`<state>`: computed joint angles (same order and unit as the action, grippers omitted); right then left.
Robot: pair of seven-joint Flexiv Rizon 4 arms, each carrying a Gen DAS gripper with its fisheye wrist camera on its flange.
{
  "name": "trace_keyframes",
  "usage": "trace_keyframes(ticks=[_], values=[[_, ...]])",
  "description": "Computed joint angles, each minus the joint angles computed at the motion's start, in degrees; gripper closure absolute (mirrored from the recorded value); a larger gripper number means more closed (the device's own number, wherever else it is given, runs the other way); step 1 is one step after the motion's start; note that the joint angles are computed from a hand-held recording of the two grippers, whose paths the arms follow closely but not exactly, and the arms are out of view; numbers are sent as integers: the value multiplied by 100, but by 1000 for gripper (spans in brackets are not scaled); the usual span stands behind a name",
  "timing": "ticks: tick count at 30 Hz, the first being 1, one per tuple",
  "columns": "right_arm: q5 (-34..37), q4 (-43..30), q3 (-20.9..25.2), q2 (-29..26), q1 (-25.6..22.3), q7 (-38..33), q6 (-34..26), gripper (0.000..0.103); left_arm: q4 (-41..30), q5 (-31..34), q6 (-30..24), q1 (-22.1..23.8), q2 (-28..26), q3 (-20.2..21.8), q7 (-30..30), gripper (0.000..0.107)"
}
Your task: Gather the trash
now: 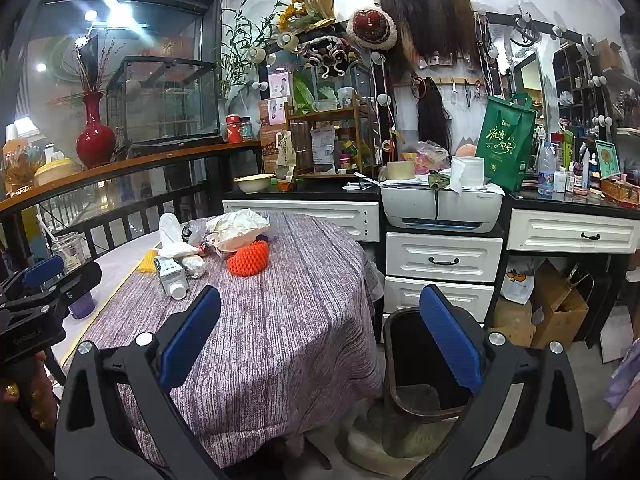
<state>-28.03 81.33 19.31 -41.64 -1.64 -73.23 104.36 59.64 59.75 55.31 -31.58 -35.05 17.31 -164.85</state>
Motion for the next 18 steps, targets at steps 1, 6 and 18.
trace_keyframes(ticks=[1,6,18], values=[[3,13,1,7,-3,-5,10,5,-11,13,6,-1,-41,0,-30,9],[13,23,2,12,-1,-9,9,5,12,35,7,-20,-56,13,-85,9],[17,40,2,20,8,-24,-7,5,-2,10,4,-18,-93,7,-73,9]])
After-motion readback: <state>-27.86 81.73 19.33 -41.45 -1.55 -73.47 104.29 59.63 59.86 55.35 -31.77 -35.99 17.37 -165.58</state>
